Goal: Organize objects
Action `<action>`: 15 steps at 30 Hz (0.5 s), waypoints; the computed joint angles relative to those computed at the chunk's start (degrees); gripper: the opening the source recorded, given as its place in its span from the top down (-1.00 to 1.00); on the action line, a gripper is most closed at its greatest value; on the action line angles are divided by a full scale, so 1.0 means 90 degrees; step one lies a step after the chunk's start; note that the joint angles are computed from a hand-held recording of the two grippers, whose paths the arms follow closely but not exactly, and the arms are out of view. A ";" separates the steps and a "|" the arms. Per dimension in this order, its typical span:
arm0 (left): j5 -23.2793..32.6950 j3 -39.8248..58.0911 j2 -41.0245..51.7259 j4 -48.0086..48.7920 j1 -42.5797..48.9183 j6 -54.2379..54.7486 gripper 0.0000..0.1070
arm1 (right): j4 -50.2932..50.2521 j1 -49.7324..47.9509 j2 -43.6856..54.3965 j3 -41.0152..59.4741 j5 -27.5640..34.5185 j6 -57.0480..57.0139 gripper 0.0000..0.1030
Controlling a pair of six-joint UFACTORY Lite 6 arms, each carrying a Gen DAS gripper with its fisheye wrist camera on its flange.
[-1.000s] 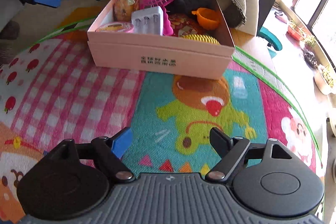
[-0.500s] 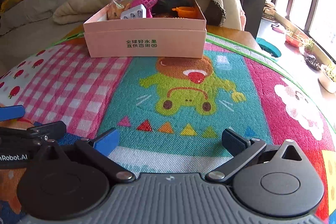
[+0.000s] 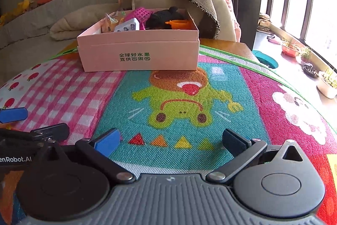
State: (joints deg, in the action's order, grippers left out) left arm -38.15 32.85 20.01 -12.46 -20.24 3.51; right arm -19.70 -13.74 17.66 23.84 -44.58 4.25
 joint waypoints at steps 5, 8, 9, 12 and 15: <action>0.0013 0.0085 0.0075 0.0085 0.0048 -0.0060 -0.93 | 0.0551 0.0125 -0.0102 -0.0155 -0.0030 -0.0196 -1.00; 0.0056 0.0182 0.0134 0.0086 0.0076 -0.0057 -0.93 | 0.0451 0.0061 -0.0069 -0.0158 -0.0087 -0.0150 -1.00; 0.0071 0.0208 0.0149 0.0032 0.0058 -0.0007 -0.93 | 0.0429 0.0047 -0.0071 -0.0159 -0.0092 -0.0136 -1.00; 0.0067 0.0213 0.0156 -0.0018 0.0034 0.0031 -0.93 | 0.0438 0.0045 -0.0087 -0.0171 -0.0089 -0.0150 -1.00; 0.0072 0.0227 0.0162 -0.0034 0.0029 0.0056 -0.93 | 0.0450 0.0046 -0.0093 -0.0185 -0.0101 -0.0171 -1.00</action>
State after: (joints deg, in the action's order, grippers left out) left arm -37.50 34.89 21.48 -12.77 -19.98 4.01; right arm -15.66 -13.33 16.83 22.17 -45.49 2.71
